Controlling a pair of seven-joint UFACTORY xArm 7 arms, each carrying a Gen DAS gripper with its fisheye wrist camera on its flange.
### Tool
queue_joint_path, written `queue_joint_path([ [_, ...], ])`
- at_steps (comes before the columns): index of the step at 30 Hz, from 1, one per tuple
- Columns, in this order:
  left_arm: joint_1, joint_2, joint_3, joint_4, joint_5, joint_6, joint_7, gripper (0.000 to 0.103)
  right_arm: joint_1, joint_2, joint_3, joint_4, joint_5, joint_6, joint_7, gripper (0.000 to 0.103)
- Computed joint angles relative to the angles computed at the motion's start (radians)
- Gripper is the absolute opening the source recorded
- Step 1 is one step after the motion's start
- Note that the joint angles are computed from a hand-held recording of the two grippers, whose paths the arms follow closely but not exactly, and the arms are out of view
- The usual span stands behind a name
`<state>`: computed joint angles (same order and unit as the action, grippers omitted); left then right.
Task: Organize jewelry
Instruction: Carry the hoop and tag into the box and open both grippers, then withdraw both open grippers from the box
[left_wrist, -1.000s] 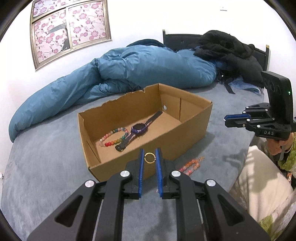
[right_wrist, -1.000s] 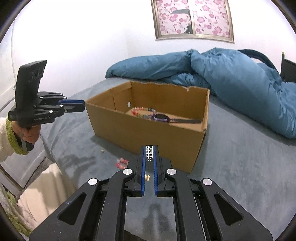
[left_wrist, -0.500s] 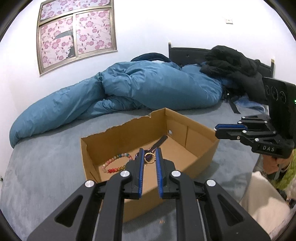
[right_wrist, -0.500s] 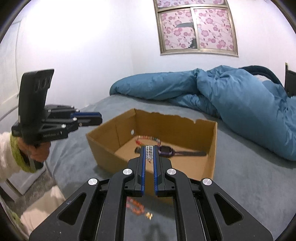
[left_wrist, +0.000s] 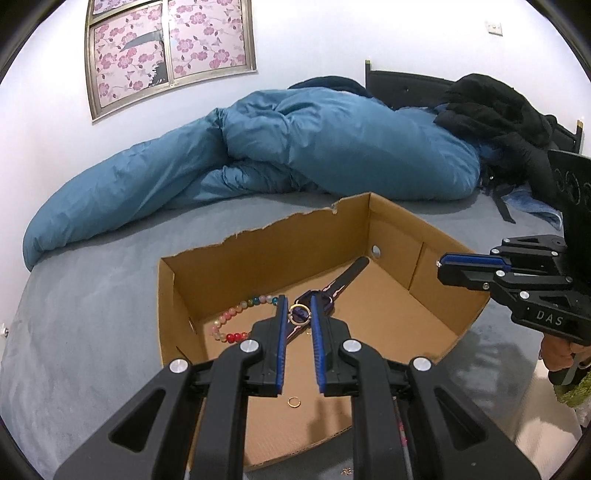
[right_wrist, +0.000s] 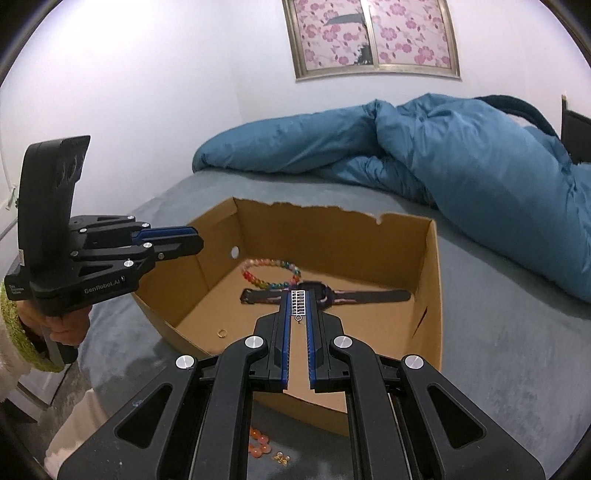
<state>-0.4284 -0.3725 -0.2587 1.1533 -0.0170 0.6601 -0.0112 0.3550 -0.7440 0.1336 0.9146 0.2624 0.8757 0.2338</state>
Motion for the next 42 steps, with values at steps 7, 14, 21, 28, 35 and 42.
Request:
queue_joint_path([
  [7,-0.001,0.008,0.003,-0.003,-0.004,0.014,-0.010,0.013,-0.002,-0.003,0.007,-0.005,-0.013,0.016,0.002,0.017],
  [14,0.005,-0.002,0.000,-0.008,0.002,0.021,-0.023,0.031,-0.007,-0.010,0.010,-0.004,-0.023,0.006,0.003,0.035],
  [21,0.008,-0.020,0.000,-0.013,0.007,0.015,-0.028,0.038,-0.006,-0.018,0.012,-0.001,-0.029,-0.007,0.000,0.044],
  [28,0.008,-0.042,0.003,-0.024,0.001,0.017,-0.028,0.039,-0.003,-0.026,0.012,0.001,-0.027,-0.013,0.002,0.049],
  [35,0.009,-0.068,0.004,-0.036,-0.004,0.018,-0.023,0.039,0.002,-0.038,0.013,0.003,-0.023,-0.015,0.007,0.049],
  [42,0.004,-0.116,0.009,-0.054,-0.020,0.024,-0.014,0.039,0.006,-0.047,0.014,0.018,-0.021,-0.015,0.007,0.049],
])
